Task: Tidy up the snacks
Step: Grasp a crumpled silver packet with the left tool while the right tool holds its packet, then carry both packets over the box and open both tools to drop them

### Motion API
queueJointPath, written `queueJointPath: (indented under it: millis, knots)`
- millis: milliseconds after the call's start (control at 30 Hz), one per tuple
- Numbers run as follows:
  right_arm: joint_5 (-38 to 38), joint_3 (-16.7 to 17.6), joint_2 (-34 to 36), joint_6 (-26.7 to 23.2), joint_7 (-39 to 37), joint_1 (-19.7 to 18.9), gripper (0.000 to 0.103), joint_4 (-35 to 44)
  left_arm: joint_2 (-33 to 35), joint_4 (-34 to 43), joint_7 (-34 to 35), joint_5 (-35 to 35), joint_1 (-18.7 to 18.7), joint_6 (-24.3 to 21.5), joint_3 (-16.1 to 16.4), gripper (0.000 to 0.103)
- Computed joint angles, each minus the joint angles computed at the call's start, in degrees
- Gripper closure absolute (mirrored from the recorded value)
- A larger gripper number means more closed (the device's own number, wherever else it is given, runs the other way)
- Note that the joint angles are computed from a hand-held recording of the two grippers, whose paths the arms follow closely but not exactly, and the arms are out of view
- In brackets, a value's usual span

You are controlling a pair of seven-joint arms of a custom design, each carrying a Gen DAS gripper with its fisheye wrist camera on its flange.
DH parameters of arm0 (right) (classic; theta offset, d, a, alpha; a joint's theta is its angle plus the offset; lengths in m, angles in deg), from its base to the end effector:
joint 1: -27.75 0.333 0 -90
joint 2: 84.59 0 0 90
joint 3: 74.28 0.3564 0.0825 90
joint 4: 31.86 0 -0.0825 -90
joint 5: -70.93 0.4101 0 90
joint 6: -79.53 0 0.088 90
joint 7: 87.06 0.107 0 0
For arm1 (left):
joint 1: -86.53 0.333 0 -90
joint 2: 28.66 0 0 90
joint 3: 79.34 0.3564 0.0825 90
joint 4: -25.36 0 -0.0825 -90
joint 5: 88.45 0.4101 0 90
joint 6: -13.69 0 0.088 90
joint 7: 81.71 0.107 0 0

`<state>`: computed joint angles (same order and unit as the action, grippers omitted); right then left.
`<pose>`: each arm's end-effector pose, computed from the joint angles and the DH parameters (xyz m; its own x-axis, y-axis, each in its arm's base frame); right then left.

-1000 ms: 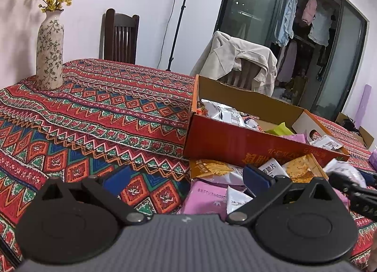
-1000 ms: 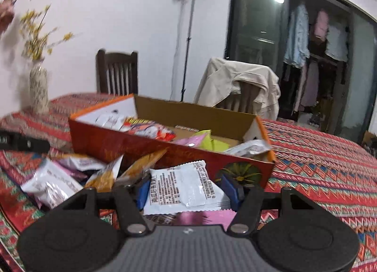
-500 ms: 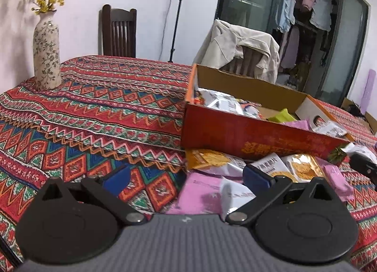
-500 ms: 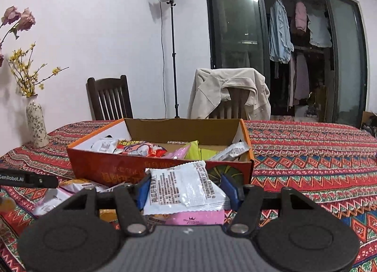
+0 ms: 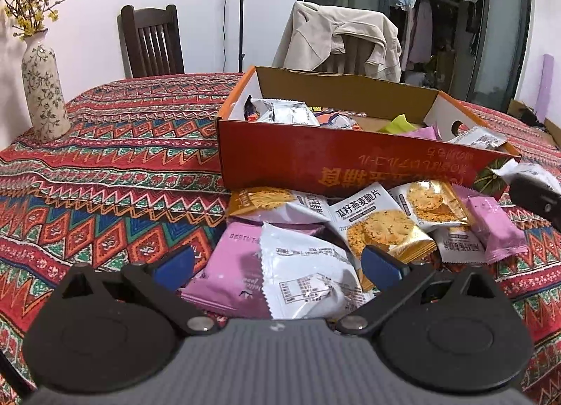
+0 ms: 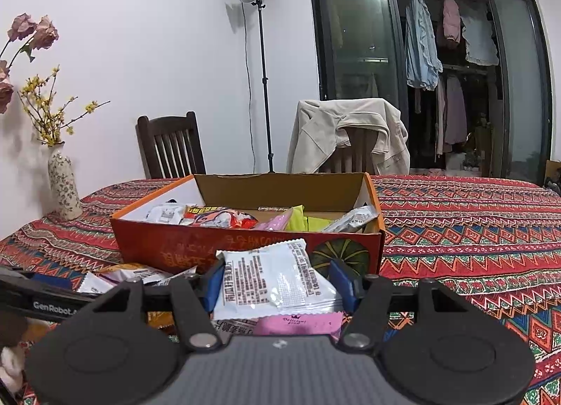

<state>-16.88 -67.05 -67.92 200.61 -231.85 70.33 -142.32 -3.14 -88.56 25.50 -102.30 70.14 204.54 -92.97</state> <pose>0.4658 0.4714 0.3885 -0.2922 -0.9541 -0.0662 -0.3342 0.1667 -0.9277 0.6218 -0.3078 0.3661 -0.4837 -0.8749 0.0245 -0.5521 0.2833 -0.7842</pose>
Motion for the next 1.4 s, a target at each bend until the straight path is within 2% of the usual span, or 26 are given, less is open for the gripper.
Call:
queueJointPath:
  millis: [167, 233, 267, 300, 367, 467, 633, 733, 833, 900, 1033, 1200, 1333, 1400]
  knots:
    - [-0.4, 0.1, -0.1, -0.1, 0.5, 0.1, 0.042, -0.2, -0.7, -1.3, 1.8, 0.0, -4.4, 1.4, 3.8, 0.000]
    - [-0.5, 0.1, -0.2, -0.1, 0.8, 0.0, 0.042, -0.4, -0.7, -2.0, 3.8, -1.4, -9.4, 3.4, 8.4, 0.000]
    - [-0.5, 0.1, -0.3, -0.1, 0.8, 0.0, 0.042, -0.4, -0.7, -2.3, 5.2, -2.2, -11.1, 4.5, 9.9, 0.003]
    - [-0.6, 0.1, -0.3, 0.0, 0.9, 0.0, 0.042, -0.5, -0.7, -2.7, 6.3, -2.7, -11.6, 5.4, 10.0, 0.006]
    - [-0.7, 0.2, -0.4, 0.0, 1.1, 0.0, 0.042, -0.6, -0.7, -3.0, 8.5, -4.0, -12.2, 6.0, 10.1, 0.021]
    - [-0.9, 0.2, -0.3, 0.1, 1.1, 0.0, 0.042, -0.6, -0.4, -3.3, 12.6, -7.9, -16.1, 7.7, 13.1, 0.034]
    - [-0.9, 0.2, -0.4, 0.1, 1.2, 0.0, 0.042, -0.6, -0.9, -4.4, 14.2, -7.9, -11.0, 9.9, 7.4, 0.054]
    - [-0.8, 0.3, -0.4, 0.1, 1.2, 0.0, 0.042, -0.6, -1.5, -5.7, 12.3, -4.6, -5.3, 10.6, 2.0, 0.066]
    - [-0.6, 0.3, -0.4, 0.1, 1.1, 0.0, 0.042, -0.6, -2.2, -7.1, 10.0, -1.2, -1.7, 12.0, -1.2, 0.073]
    - [-0.4, 0.3, -0.3, 0.0, 1.0, 0.0, 0.042, -0.5, -2.6, -8.0, 7.2, 2.6, 1.9, 12.7, -4.0, 0.074]
    - [-0.4, 0.3, -0.2, 0.1, 1.1, 0.1, 0.042, -0.5, -3.2, -9.0, 1.2, 8.9, 6.5, 14.6, -7.2, 0.074]
    - [0.1, 0.1, 0.0, 0.4, 0.5, -0.1, 0.042, -0.1, -3.7, -8.8, -4.2, 15.0, 8.9, 15.7, -8.3, 0.074]
    - [0.8, 0.1, -0.5, -0.1, -0.6, -0.1, 0.042, 0.2, -2.6, -7.2, -12.6, 25.1, 15.1, 15.6, -12.8, 0.074]
    - [1.1, 0.2, -1.1, -1.2, -0.9, 0.1, 0.042, 0.1, -2.1, -5.7, -15.2, 28.0, 16.0, 15.1, -13.5, 0.074]
